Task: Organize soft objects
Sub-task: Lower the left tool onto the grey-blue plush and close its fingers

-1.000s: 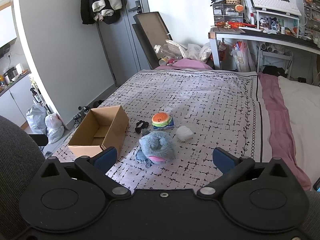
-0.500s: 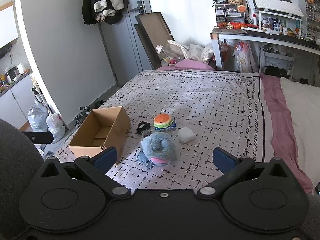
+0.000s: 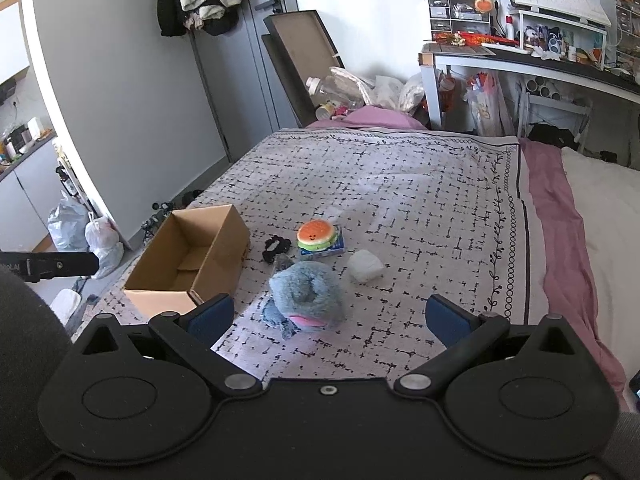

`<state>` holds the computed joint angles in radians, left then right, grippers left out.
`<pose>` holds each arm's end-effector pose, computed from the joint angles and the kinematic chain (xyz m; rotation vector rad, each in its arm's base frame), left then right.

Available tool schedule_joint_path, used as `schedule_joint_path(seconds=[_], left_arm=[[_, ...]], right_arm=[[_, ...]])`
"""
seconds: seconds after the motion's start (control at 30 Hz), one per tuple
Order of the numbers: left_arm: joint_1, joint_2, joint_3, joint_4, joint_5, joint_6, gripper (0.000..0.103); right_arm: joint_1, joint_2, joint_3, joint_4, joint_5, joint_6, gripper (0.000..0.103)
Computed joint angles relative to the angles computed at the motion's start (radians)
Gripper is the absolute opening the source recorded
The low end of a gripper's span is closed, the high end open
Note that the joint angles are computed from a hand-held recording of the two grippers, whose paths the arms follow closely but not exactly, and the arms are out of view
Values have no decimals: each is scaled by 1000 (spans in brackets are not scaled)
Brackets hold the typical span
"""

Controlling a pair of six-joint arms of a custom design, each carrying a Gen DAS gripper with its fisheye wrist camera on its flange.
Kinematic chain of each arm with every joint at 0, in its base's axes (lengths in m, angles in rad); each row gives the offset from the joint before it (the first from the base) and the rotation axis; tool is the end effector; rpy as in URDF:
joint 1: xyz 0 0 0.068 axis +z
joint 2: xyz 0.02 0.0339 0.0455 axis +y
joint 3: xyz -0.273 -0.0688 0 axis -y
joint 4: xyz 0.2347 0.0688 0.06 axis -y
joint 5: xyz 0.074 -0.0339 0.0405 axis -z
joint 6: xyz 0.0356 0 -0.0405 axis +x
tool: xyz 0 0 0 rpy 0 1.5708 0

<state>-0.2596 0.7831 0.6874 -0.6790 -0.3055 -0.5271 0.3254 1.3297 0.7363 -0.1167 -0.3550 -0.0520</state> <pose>0.1410 -0.0264 0.2679 -0.4536 2.2564 -0.0436 0.2465 0.0962 0.2271 -0.6118 2.2033 0.5476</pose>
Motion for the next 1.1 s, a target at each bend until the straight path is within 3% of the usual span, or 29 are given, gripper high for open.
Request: schedule_joint_path(seconds=[0.43, 0.57, 0.8, 1.1], left_arm=[[132, 158, -29, 182, 166, 148, 100], [191, 245, -16, 228, 259, 230, 98], [207, 384, 10, 317, 315, 334, 98], [213, 555, 39, 438, 372, 417, 89]], right_arm=[[-36, 176, 75, 30, -63, 60, 103], [-33, 231, 91, 56, -83, 68, 102], [-11, 349, 144, 82, -100, 106, 89], [33, 457, 205, 115, -69, 142, 71]])
